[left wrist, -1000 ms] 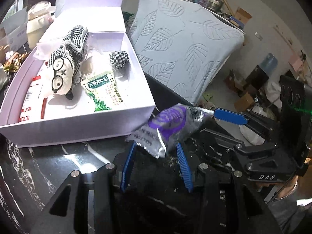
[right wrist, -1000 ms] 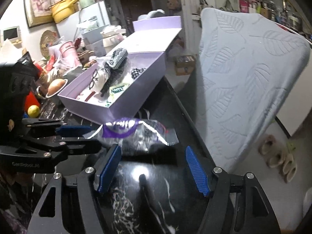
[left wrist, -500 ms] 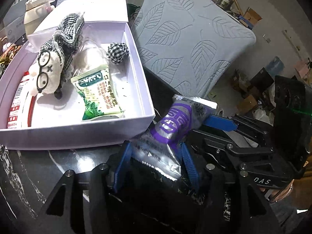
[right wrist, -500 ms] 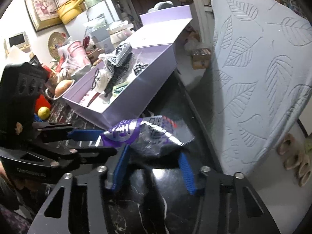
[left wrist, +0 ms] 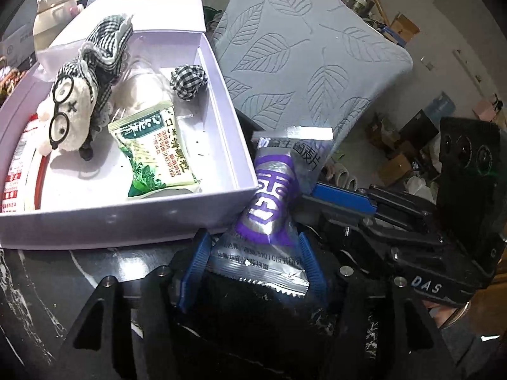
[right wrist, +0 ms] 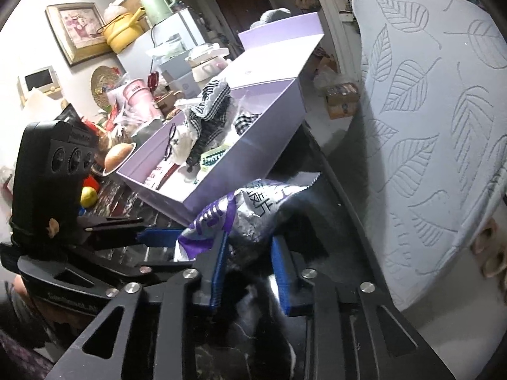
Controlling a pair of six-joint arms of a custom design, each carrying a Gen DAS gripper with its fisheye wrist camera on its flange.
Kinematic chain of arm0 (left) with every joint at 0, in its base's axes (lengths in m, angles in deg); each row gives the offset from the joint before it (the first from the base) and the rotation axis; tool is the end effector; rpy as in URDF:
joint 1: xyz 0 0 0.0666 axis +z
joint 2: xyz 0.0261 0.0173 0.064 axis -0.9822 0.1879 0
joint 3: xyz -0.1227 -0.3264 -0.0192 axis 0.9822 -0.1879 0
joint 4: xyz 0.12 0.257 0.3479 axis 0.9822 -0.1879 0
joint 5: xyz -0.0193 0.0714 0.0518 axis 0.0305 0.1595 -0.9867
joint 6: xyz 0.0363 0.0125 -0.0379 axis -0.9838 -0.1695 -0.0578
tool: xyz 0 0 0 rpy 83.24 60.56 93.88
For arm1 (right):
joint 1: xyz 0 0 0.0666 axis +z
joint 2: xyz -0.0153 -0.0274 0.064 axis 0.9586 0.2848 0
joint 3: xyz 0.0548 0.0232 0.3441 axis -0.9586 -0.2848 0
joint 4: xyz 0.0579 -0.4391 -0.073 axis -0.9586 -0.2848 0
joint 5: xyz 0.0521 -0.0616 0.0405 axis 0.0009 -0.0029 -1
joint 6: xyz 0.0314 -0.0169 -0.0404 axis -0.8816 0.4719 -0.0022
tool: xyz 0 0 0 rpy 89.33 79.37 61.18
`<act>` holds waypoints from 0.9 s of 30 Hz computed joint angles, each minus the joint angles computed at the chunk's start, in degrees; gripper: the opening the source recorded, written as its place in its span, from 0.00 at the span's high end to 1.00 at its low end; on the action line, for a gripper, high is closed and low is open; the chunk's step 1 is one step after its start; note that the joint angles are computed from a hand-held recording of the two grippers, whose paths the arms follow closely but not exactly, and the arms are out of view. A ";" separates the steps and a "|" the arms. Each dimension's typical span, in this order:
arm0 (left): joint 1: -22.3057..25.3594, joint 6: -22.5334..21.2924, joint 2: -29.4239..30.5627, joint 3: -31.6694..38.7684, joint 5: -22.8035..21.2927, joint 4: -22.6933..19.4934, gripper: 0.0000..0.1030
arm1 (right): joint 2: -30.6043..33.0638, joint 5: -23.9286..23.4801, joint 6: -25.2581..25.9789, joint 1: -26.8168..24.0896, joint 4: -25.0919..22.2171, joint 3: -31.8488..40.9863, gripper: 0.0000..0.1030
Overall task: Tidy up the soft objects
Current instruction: 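Lift the purple foil packet off the table with both grippers, then carry the purple foil packet with both grippers toward the lavender box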
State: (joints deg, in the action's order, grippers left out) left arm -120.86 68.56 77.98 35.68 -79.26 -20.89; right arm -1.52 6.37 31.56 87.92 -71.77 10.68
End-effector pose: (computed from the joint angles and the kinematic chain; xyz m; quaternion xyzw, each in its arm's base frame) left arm 0.3275 -0.2838 0.4468 -0.0797 0.9440 -0.1586 0.2783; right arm 0.4794 0.1463 0.4079 -0.3593 0.8401 0.3071 0.2662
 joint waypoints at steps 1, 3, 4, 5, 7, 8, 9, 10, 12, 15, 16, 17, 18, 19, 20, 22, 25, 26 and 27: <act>-0.45 -0.13 0.07 0.20 -0.34 -0.11 0.46 | -0.31 0.10 -0.33 0.02 0.34 -0.28 0.83; -1.25 -0.61 -0.56 -0.15 -0.72 0.03 0.48 | -0.86 0.21 -0.76 -0.15 0.40 -0.74 0.87; -1.84 -0.94 -0.60 -0.01 -1.07 -0.06 0.48 | -1.10 0.14 -1.01 -0.15 0.34 -0.93 0.90; -2.35 -1.18 -0.39 0.35 -1.39 -0.25 0.48 | -1.72 -0.40 -1.19 -0.25 -0.03 -1.45 0.90; -3.54 -1.82 -0.21 0.81 -2.47 -1.23 0.48 | -2.91 -0.74 -1.14 -0.12 -0.32 -2.46 0.91; -4.05 -1.77 -0.55 0.69 -2.69 -1.42 0.48 | -4.28 -0.23 -1.15 0.09 0.16 -3.64 0.92; -4.27 -1.60 -0.70 0.66 -2.60 -1.49 0.49 | -5.00 0.06 -1.37 0.15 0.38 -4.26 0.92; -4.76 -1.21 -1.03 0.51 -2.68 -1.73 0.49 | -5.53 -0.25 -1.76 0.05 0.28 -4.72 0.92; -6.10 -0.69 -1.79 0.16 -3.17 -2.40 0.52 | -7.10 -0.92 -3.18 -0.03 0.35 -6.17 0.92; -8.78 0.74 -3.21 -0.64 -4.98 -3.82 0.53 | -10.11 -0.64 -3.92 0.47 0.52 -8.67 0.93; -9.72 1.49 -3.78 -1.00 -5.42 -4.32 0.53 | -11.09 -0.67 -4.12 0.58 0.39 -9.46 0.93; -10.57 2.19 -4.35 -1.39 -5.80 -4.73 0.53 | -12.10 -0.67 -4.38 0.75 0.25 -10.29 0.93; -10.94 2.48 -5.05 -1.80 -5.90 -5.04 0.53 | -13.20 -0.59 -4.55 0.98 0.09 -11.21 0.93; -11.56 2.97 -5.53 -2.12 -6.19 -5.29 0.53 | -14.06 -0.47 -4.71 1.16 0.00 -11.93 0.93; -12.56 3.84 -6.21 -2.61 -6.74 -5.60 0.53 | -15.24 -0.31 -4.99 1.42 -0.13 -12.91 0.93; -13.75 5.06 -7.20 -3.24 -7.37 -6.13 0.53 | -16.78 -0.18 -5.56 1.72 -0.28 -14.11 0.93; -15.27 6.41 -8.74 -4.27 -8.11 -6.89 0.53 | -19.58 0.32 -6.60 2.44 -0.46 -16.17 0.93; -15.55 6.54 -9.05 -4.40 -8.26 -7.12 0.53 | -20.25 0.52 -6.76 2.69 -0.48 -16.63 0.93; -16.51 7.18 -9.54 -4.69 -8.81 -7.61 0.53 | -21.30 0.82 -7.06 3.04 -0.50 -17.34 0.93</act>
State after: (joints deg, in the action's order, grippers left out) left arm -137.37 75.75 68.44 30.99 -88.07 -28.50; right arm -22.82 7.18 24.50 90.96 -72.28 -6.66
